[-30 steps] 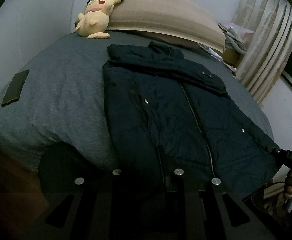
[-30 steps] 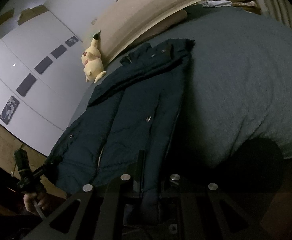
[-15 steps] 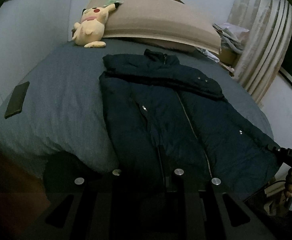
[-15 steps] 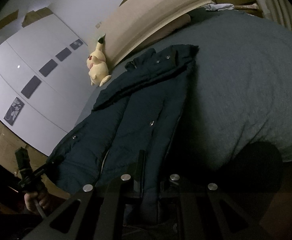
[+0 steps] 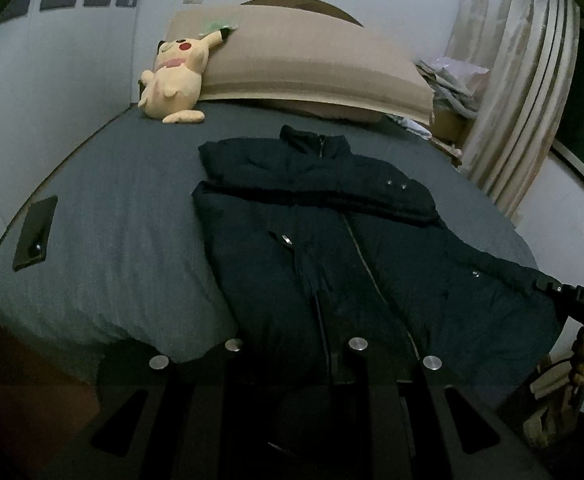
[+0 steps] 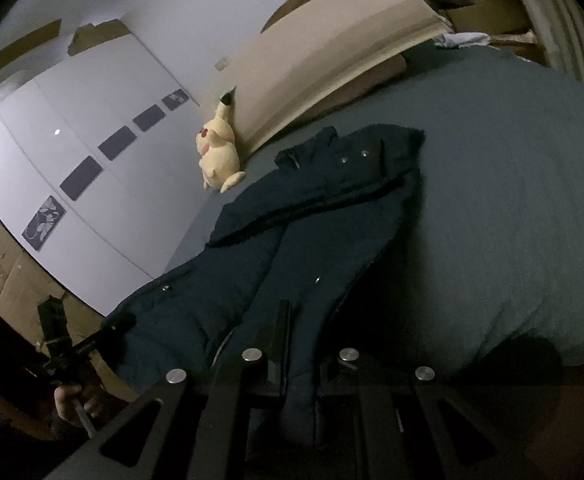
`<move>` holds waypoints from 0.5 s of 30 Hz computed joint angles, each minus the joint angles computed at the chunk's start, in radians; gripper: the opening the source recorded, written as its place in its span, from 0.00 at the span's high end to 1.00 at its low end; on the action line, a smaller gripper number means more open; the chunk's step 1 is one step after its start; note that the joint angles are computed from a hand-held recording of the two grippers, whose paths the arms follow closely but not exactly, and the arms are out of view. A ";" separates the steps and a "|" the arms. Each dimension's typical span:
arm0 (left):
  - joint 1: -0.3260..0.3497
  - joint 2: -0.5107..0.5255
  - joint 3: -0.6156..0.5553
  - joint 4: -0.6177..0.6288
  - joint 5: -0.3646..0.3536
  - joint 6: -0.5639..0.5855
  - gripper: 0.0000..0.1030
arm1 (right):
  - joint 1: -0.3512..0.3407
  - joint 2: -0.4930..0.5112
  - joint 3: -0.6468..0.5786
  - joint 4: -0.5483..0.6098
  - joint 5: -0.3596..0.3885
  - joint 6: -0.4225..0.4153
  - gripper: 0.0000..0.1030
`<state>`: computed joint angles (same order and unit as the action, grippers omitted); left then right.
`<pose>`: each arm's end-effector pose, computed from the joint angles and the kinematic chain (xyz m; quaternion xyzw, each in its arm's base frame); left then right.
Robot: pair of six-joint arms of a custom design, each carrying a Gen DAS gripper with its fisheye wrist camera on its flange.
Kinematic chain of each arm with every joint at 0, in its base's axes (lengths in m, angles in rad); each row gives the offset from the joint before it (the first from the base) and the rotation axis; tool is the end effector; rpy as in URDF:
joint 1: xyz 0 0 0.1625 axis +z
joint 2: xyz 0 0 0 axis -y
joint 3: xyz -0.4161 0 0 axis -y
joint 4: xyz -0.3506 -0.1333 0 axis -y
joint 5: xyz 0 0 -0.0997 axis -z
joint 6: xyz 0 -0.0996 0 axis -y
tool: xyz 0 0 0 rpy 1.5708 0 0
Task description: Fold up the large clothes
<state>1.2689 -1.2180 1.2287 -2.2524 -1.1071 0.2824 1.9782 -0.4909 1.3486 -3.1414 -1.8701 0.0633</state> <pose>-0.0169 -0.6523 0.5414 0.1922 0.9018 -0.3225 0.2138 0.3862 -0.6327 0.0867 0.1074 -0.9219 0.3681 0.0554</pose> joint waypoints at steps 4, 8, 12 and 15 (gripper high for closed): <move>0.001 -0.008 0.010 -0.001 -0.001 -0.005 0.82 | 0.005 -0.006 0.021 -0.018 -0.005 0.011 0.91; 0.006 -0.015 0.010 0.003 -0.012 -0.010 0.82 | 0.007 -0.014 0.047 -0.036 -0.010 0.026 0.91; 0.007 -0.018 0.006 0.003 -0.014 -0.010 0.82 | 0.008 -0.020 0.054 -0.038 -0.008 0.031 0.91; 0.008 -0.020 0.001 0.005 -0.015 -0.008 0.82 | 0.012 -0.025 0.056 -0.033 -0.007 0.026 0.91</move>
<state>1.2767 -1.2380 1.2302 -2.2469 -1.1223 0.2746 1.9905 -0.5155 1.4044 -3.1745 -1.8772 0.0890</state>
